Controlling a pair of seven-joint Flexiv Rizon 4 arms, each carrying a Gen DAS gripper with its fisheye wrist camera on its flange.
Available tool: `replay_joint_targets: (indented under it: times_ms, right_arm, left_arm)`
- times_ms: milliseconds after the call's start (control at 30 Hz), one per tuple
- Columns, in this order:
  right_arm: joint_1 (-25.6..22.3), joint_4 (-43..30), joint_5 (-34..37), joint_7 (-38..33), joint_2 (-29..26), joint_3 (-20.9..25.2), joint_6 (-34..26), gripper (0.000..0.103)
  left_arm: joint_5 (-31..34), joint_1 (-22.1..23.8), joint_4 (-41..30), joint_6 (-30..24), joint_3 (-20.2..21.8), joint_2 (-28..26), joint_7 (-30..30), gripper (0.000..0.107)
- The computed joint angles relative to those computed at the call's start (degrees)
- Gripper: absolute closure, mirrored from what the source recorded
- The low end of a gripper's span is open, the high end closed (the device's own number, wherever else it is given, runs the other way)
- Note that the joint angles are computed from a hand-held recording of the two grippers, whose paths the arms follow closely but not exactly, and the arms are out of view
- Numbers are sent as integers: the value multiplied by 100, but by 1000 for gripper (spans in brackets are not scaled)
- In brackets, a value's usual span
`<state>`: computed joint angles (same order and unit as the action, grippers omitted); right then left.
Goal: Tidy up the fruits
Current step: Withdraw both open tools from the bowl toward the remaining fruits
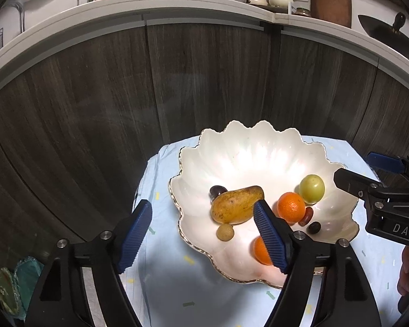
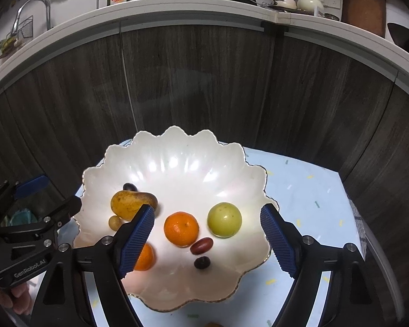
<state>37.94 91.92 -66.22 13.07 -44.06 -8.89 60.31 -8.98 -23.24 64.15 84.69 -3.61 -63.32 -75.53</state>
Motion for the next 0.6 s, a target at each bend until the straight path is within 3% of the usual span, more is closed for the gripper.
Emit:
replay_joint_targets:
  times_ms: [600]
  right_arm:
    - [-20, 550, -692, 796, 477, 206, -370, 22]
  left_arm:
    - [64, 77, 752, 530, -295, 430, 291, 24]
